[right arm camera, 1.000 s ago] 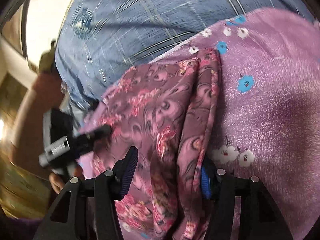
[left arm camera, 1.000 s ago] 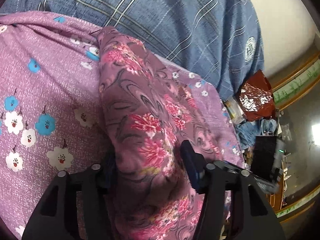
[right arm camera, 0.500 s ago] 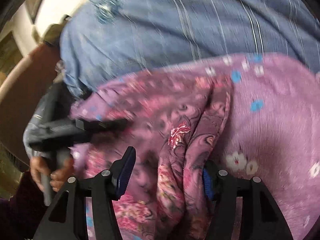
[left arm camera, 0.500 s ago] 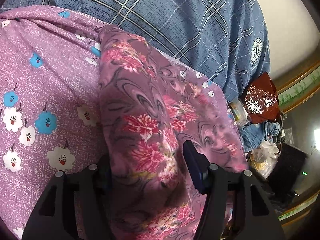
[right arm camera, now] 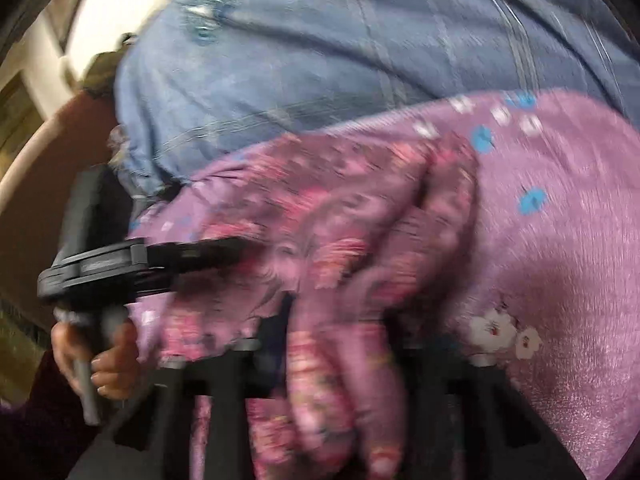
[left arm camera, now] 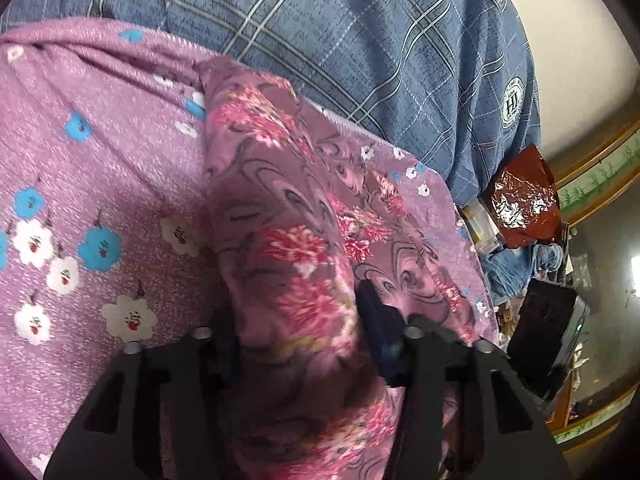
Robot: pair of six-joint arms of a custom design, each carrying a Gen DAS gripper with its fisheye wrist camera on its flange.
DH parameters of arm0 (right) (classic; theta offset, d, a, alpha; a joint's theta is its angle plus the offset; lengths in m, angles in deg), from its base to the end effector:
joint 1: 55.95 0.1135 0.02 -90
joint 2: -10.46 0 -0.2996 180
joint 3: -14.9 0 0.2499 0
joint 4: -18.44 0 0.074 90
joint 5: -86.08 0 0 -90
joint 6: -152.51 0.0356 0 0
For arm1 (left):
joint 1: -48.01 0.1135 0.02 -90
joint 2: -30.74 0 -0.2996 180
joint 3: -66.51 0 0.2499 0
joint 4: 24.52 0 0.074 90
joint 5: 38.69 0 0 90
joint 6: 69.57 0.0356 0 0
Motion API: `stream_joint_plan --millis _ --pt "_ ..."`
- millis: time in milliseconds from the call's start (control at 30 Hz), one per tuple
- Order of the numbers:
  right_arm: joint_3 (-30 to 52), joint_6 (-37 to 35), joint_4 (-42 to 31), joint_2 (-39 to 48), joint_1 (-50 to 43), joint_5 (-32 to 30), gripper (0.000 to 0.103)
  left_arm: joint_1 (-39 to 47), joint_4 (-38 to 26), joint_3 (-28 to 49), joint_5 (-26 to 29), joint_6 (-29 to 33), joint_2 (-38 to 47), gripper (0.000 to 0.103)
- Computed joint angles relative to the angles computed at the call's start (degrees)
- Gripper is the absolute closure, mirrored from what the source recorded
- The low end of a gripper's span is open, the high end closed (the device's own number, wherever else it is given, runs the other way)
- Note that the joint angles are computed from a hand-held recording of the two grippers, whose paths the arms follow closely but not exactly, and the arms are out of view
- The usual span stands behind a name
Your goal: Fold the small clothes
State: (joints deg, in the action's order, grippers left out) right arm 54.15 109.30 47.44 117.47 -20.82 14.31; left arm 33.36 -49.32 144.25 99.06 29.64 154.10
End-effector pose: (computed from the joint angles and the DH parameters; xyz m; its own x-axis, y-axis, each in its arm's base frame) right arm 0.2406 0.1556 0.1012 -0.6035 0.4218 -0.6766 0.1356 0.8905 0.4342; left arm 0.3729 -0.1247 0.0929 -0.8342 0.3293 -0.4424 0.5507 0.5421 -0.6348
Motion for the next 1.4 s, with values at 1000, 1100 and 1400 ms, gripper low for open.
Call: stream_joint_plan --millis 1000,1100,1400 --pt "18.81 3.23 -10.04 1.75 34.65 39.78 0.085 23.67 -27.72 -5.54 6.39 36.43 -18.58 0.072" --pt "23.22 14.72 -17.89 7.89 35.74 41.96 0.084 22.44 -21.84 -7.65 0.98 34.30 -15.12 0.071" --pt "31.16 41.40 -50.42 10.25 34.85 35.64 0.053 25.90 -12.98 -8.68 -2.81 23.81 -15.88 0.053"
